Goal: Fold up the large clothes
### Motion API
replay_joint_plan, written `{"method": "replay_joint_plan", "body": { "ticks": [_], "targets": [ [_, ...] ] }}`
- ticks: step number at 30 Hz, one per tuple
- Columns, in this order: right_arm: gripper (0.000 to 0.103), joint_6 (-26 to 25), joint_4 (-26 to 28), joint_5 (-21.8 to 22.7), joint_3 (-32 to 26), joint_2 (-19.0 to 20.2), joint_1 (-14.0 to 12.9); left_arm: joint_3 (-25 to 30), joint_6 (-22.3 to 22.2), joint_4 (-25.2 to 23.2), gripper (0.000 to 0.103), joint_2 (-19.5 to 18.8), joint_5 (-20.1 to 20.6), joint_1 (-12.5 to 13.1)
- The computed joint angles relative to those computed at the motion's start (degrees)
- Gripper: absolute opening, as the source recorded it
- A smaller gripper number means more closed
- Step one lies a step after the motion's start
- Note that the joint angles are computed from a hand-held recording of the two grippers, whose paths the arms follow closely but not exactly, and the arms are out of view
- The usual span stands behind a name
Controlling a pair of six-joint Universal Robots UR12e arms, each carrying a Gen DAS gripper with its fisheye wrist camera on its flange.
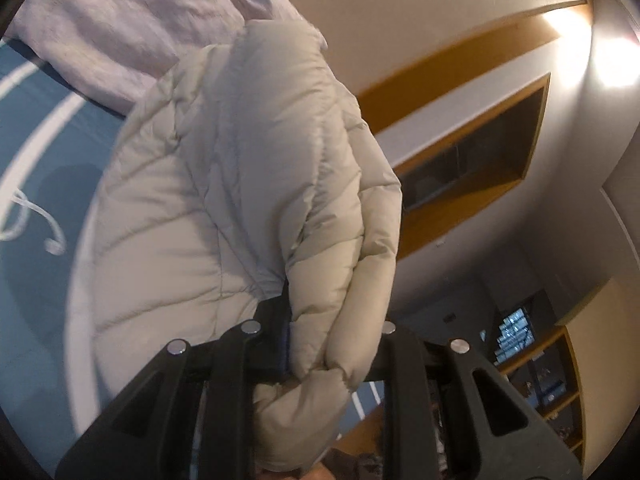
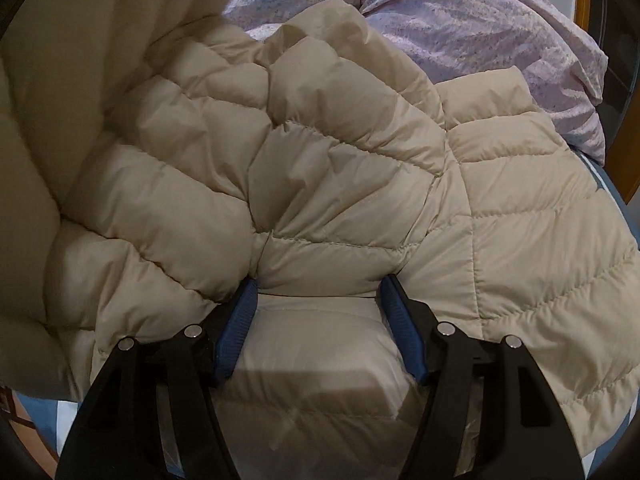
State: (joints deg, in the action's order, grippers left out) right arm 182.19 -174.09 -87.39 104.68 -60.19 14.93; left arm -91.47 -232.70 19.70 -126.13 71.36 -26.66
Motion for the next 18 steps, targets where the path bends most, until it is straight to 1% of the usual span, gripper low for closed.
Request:
{"method": "replay_joint_plan", "body": {
  "ticks": [5, 11, 14, 18],
  "targets": [
    [0.066, 0.5, -0.9, 4.3, 0.7, -0.3, -1.5, 3.9, -1.2, -2.5, 0.021, -2.9, -2.7, -0.6],
    [0.066, 2.1, -3.7, 12.1, 2.3, -0.8, -4.3, 7.8, -3.2, -5.6, 0.021, -6.2, -4.4, -0.8],
    [0.066, 1.6, -4.8, 14.2, 3.4, -1.3, -5.5, 9.3, -4.0, -7.6, 0.021, -7.7, -5.1, -0.9],
    [0.066, 0.6, -6.1, 16.4, 5.6, -2.8, -7.3, 11.4, -4.2, -11.8, 0.021, -9.3, -4.5, -1.3]
  ]
}}
